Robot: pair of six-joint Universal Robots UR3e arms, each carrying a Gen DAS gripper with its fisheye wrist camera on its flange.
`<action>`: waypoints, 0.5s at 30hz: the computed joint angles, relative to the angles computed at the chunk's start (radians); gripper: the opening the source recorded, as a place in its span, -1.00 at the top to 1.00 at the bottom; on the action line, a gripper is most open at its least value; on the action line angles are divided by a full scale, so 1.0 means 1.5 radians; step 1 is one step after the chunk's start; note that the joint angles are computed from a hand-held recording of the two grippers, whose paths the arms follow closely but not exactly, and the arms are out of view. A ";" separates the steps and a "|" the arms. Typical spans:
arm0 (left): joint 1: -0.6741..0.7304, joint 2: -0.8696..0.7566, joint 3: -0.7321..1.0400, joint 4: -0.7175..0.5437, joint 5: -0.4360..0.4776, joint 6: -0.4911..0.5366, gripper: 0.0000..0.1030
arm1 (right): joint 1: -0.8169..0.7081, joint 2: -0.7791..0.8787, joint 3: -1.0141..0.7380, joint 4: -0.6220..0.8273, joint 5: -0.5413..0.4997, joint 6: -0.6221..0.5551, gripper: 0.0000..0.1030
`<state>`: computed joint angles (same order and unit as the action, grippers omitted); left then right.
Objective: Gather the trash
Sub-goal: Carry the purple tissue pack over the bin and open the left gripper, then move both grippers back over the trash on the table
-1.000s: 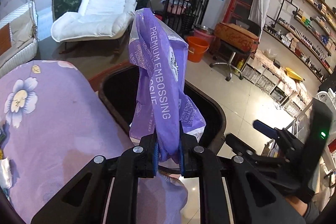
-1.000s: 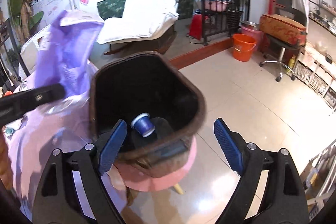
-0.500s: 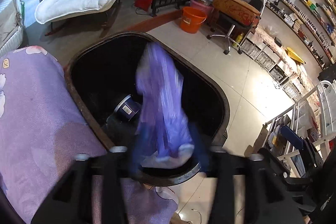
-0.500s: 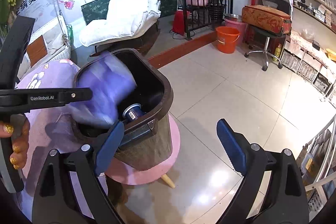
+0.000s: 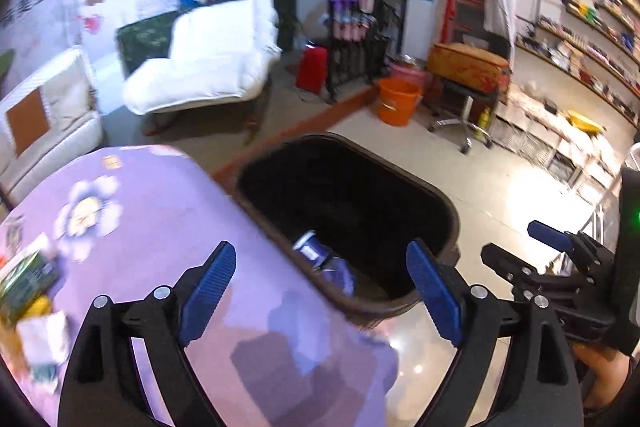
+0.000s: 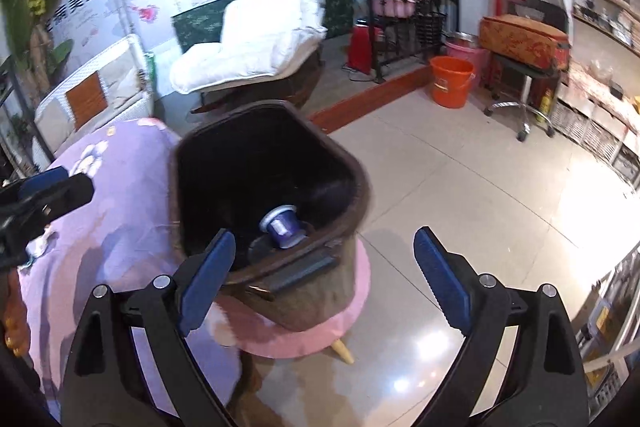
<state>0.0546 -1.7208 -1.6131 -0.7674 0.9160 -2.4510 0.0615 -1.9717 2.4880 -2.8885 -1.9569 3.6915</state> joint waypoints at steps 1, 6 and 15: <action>0.022 0.020 -0.024 -0.001 -0.016 0.010 -0.69 | 0.020 0.024 -0.018 -0.004 -0.010 0.006 -0.75; 0.108 0.095 -0.094 -0.006 -0.051 0.050 -0.69 | 0.107 0.138 -0.105 -0.034 -0.030 0.009 -0.75; 0.302 0.166 -0.155 -0.048 -0.105 0.094 -0.70 | 0.215 0.320 -0.317 -0.037 -0.005 -0.027 -0.75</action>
